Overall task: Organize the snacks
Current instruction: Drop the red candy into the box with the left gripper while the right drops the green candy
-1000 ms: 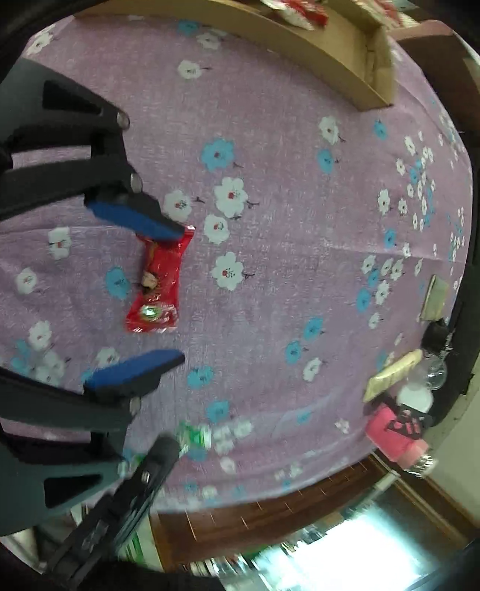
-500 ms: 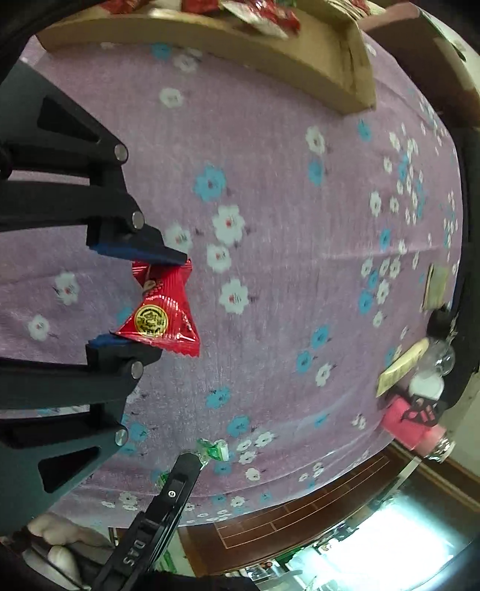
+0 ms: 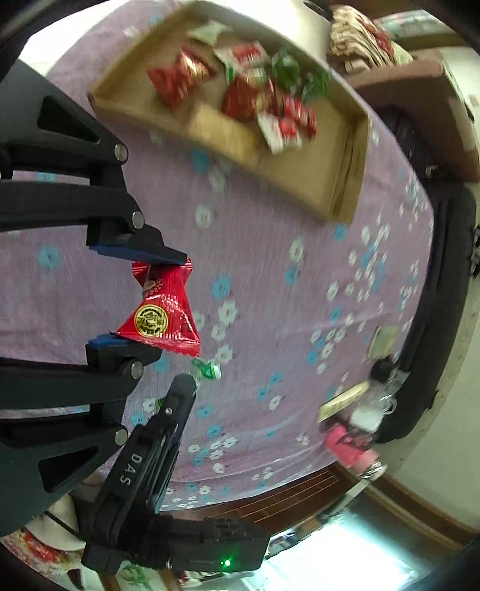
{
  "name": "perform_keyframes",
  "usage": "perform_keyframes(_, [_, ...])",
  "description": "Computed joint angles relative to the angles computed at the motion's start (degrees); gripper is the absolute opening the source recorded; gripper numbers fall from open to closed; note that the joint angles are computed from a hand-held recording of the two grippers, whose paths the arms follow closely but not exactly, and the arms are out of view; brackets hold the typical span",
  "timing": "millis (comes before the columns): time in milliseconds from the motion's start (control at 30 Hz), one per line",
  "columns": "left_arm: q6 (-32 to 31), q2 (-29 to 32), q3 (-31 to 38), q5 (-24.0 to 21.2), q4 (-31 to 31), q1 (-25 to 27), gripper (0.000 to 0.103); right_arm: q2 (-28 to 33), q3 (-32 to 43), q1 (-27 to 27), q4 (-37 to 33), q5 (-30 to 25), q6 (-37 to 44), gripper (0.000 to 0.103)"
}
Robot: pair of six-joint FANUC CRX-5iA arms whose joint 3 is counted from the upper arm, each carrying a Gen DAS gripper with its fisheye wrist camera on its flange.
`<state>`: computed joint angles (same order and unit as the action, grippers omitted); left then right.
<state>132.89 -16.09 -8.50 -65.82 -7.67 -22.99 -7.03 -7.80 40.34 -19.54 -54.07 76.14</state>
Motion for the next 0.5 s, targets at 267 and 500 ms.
perform_keyframes(267, [-2.6,-13.5,-7.6,-1.5,0.9,8.4,0.034,2.1,3.8,9.6,4.2,1.3,-3.1,0.017])
perform_keyframes(500, [-18.4,-26.9,-14.7,-3.5,11.5,28.5,0.034,6.1,9.5,18.8,9.5,2.2,-7.2,0.017])
